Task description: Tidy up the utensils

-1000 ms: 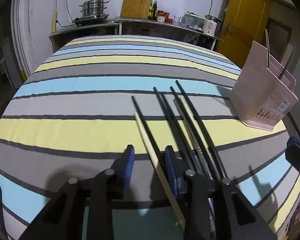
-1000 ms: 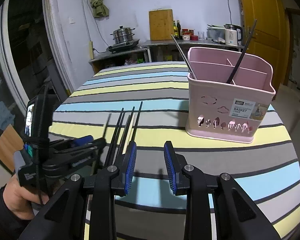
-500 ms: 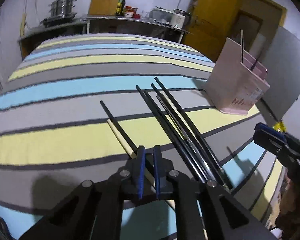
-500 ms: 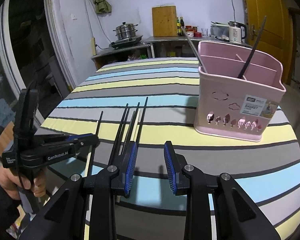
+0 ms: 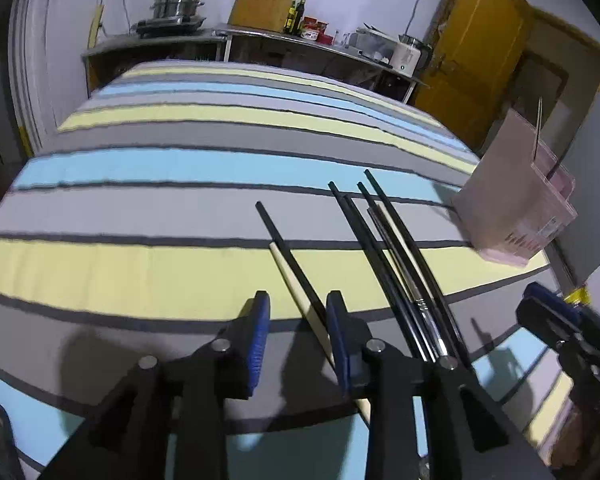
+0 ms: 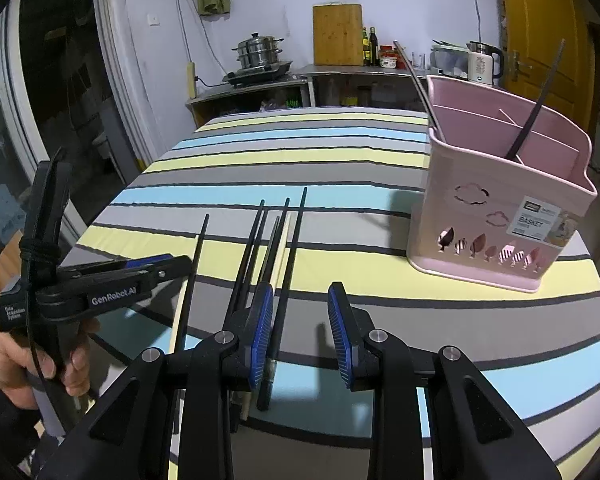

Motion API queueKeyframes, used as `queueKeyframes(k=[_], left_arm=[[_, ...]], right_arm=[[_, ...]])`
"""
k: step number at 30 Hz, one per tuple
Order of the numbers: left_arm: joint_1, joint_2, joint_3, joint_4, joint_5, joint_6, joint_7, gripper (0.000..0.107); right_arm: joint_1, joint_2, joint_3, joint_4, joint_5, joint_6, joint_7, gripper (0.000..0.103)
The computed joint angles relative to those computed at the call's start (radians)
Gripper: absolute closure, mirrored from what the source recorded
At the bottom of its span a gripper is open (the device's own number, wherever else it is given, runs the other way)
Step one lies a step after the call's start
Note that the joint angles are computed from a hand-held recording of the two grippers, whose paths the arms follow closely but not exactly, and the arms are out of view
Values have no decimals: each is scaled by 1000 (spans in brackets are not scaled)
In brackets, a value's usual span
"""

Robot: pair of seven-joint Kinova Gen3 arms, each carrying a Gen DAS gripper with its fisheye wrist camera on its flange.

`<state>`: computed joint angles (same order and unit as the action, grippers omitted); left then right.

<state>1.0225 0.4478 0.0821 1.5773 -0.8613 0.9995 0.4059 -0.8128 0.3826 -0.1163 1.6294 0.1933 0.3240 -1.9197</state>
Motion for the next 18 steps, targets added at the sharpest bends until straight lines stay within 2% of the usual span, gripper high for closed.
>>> queueKeyframes(k=[2, 9, 13, 15, 18], left_arm=[[1, 24, 2, -42, 17, 50, -32, 76], [20, 10, -12, -7, 0, 66, 49, 76], [3, 44, 5, -74, 28, 135, -34, 74], [-3, 53, 1, -99, 49, 163, -57, 69], [-7, 74, -10, -144, 81, 198, -92, 67]], right_arm=[[-1, 3, -2, -6, 0, 6, 3, 73], [10, 3, -10, -4, -7, 6, 15, 73], [21, 7, -18, -7, -21, 9, 25, 73], [20, 6, -16, -7, -22, 6, 27, 73], [17, 5, -10, -3, -22, -1, 25, 73]])
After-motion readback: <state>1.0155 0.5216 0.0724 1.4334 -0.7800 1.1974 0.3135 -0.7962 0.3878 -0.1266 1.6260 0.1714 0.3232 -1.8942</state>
